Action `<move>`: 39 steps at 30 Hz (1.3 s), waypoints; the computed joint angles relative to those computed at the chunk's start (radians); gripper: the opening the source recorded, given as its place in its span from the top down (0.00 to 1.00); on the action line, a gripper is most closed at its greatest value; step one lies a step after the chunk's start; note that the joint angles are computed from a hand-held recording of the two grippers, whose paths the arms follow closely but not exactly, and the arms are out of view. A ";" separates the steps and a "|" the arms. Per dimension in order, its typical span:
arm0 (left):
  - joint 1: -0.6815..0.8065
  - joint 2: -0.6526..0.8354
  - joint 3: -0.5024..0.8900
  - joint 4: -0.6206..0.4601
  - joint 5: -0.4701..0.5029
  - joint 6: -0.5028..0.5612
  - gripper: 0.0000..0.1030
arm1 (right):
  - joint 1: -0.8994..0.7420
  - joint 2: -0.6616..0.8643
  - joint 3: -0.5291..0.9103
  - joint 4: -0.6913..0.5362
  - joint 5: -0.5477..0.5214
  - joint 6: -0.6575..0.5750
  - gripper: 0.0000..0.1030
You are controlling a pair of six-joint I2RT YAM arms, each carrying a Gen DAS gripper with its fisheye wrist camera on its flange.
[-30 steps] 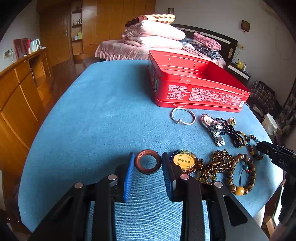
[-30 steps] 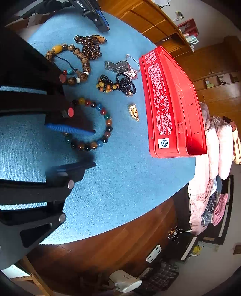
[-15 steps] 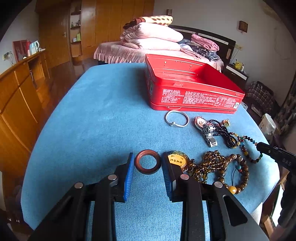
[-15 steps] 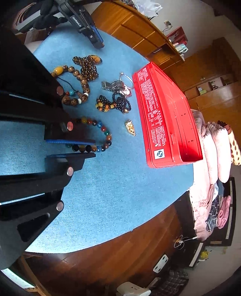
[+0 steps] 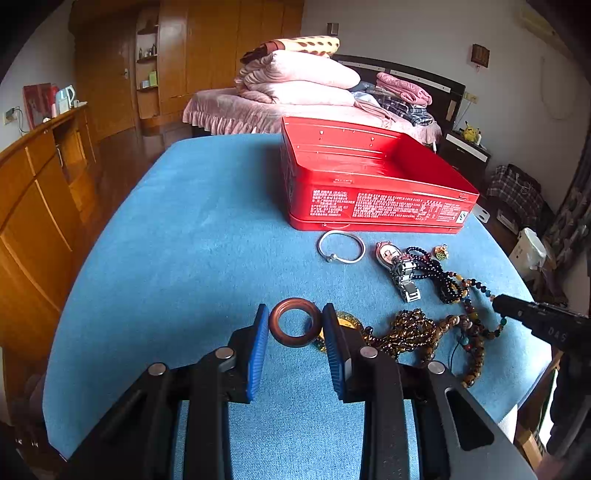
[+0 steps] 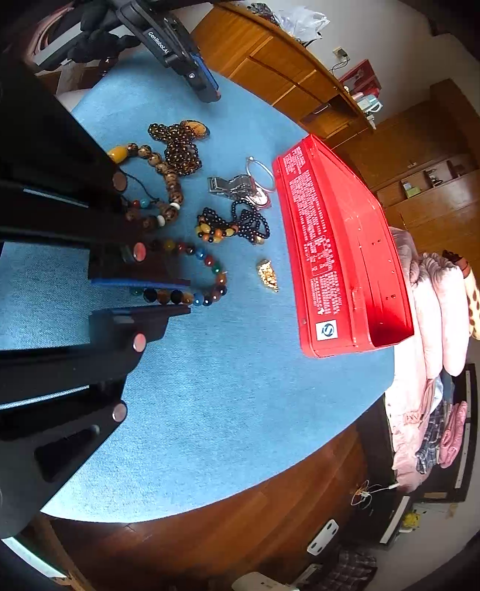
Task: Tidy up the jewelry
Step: 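Lift both held pieces and carry them over the red tin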
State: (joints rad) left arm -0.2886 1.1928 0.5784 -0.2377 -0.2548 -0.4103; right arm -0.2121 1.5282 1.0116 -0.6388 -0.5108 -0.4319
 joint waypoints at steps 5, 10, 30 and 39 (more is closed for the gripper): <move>0.013 0.011 -0.007 0.012 0.015 0.003 0.71 | 0.008 0.016 -0.008 0.009 0.014 -0.002 0.88; 0.017 0.017 -0.009 0.019 0.022 0.001 0.71 | 0.037 0.013 -0.027 0.057 0.045 0.005 0.88; -0.009 0.016 0.044 0.004 0.000 0.001 0.71 | 0.028 -0.063 0.036 0.008 -0.034 0.024 0.94; -0.005 0.064 0.147 -0.005 0.009 0.025 0.71 | 0.077 -0.063 0.118 -0.001 -0.030 0.048 0.93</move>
